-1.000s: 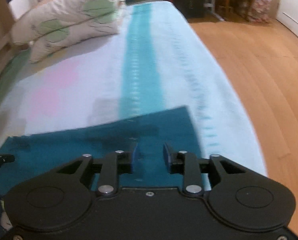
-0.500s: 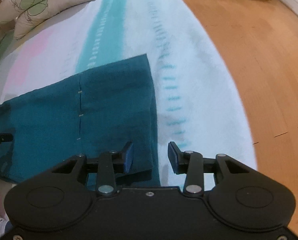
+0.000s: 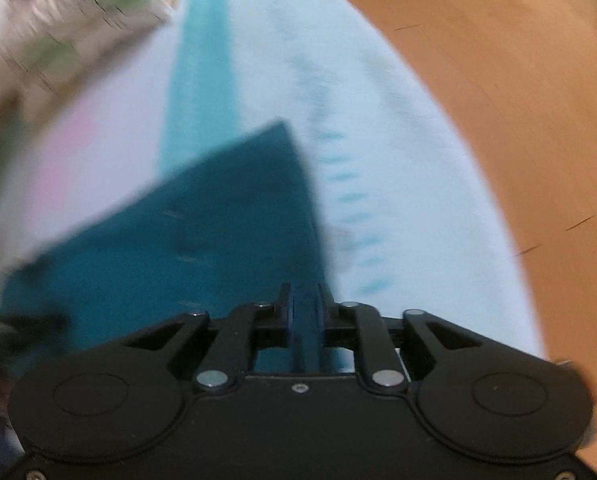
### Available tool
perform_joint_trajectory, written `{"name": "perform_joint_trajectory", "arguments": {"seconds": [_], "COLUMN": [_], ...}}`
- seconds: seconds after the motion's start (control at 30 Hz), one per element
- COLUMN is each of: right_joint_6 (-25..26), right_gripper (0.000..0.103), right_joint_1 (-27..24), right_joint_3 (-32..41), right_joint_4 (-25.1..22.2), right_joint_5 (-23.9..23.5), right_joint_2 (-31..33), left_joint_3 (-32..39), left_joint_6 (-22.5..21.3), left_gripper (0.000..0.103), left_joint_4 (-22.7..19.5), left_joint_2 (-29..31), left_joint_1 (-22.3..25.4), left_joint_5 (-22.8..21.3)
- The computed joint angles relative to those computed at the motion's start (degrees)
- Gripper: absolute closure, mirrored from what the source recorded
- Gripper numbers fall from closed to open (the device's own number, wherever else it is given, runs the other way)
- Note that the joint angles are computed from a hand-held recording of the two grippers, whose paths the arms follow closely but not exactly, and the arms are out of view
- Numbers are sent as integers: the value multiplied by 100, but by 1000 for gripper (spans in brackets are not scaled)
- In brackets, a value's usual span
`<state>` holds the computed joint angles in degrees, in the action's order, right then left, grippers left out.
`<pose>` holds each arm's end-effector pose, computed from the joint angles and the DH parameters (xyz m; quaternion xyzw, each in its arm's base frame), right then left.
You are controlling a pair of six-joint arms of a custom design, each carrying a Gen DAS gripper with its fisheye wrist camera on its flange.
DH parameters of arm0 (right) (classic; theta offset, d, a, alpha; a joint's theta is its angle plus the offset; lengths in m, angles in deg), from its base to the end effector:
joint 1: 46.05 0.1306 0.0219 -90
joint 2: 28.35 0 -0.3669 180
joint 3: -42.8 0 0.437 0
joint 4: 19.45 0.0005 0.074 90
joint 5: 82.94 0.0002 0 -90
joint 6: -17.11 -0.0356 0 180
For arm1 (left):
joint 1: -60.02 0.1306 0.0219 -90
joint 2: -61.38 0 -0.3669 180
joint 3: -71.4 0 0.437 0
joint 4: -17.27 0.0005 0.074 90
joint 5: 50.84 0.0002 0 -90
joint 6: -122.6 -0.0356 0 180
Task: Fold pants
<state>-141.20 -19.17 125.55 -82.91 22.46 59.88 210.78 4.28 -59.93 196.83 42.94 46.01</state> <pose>0.4365 0.2101 0.3544 0.3675 0.9026 0.0449 0.2194 0.7161 -0.2250 0.3132 0.3891 0.9077 -0.0446 0.1503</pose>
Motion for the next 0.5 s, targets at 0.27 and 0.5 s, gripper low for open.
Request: {"name": "perform_joint_trajectory", "arguments": {"seconds": [0.27,0.5], "right_joint_6": [488,622], "right_gripper": [52,49], "right_joint_1": [38,-142], "right_joint_3": [-438,-1094], "right_joint_4": [738,1954], "right_joint_5": [121,-171], "right_joint_2": [-54,-324], "left_joint_3": [364,1138], "left_joint_6": [188,456], "left_gripper": [100,100], "left_joint_4": [-280,-486], "left_joint_2": [111,577], "left_joint_1": [14,-114], "left_joint_5": [256,281]}}
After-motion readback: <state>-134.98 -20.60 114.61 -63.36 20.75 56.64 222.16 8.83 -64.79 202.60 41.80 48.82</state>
